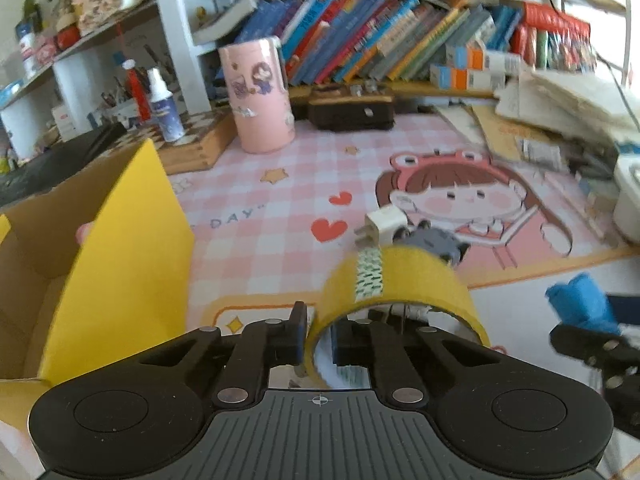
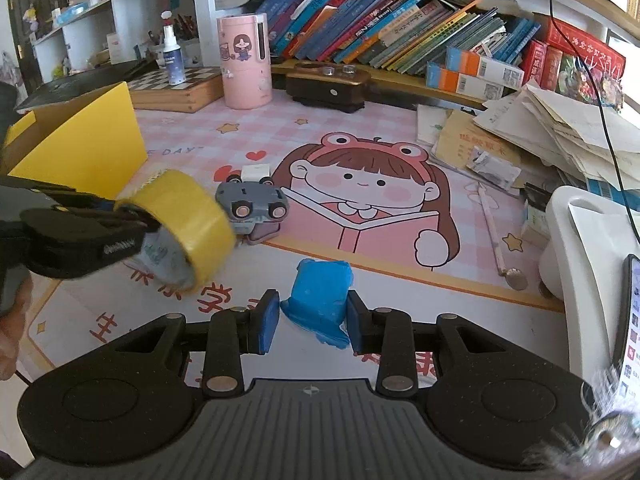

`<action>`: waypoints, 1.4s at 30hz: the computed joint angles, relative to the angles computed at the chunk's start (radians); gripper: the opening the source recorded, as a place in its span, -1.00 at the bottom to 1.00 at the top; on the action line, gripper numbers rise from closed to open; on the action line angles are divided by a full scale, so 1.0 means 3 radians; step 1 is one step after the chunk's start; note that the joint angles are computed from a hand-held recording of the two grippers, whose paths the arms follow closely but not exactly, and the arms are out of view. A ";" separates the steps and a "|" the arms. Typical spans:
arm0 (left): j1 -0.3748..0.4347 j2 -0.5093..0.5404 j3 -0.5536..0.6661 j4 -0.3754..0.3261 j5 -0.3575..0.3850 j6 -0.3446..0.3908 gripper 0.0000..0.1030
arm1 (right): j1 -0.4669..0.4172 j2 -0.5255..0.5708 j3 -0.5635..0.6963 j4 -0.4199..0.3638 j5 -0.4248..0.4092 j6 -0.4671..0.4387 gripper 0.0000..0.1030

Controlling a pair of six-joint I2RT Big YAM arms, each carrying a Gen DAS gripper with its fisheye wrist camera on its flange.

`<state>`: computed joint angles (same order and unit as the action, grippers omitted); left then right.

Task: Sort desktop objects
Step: 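Grasp the yellow tape roll by its rim with the left gripper, then lift the tape roll and blue block and carry both toward the yellow box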

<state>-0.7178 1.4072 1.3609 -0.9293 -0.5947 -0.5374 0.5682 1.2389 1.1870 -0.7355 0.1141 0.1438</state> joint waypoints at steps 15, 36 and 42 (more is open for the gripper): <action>-0.0148 -0.0454 -0.0255 0.0019 0.0148 -0.0372 -0.85 | 0.0136 -0.0030 -0.0019 0.0022 -0.0019 0.0017 -0.37; -0.0315 -0.1180 -0.0802 -0.0165 0.0056 -0.0694 -0.85 | 0.0750 -0.0253 -0.0116 -0.0128 0.0486 0.0390 -0.38; -0.0377 -0.1518 -0.0996 -0.0396 0.0007 -0.0846 -0.85 | 0.1075 -0.0255 -0.0081 -0.0194 0.0708 0.0572 -0.38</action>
<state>-0.8309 0.9519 1.0621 -1.0480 -0.5926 -0.7912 0.8909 1.1624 1.1626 -0.7939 0.3265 0.3155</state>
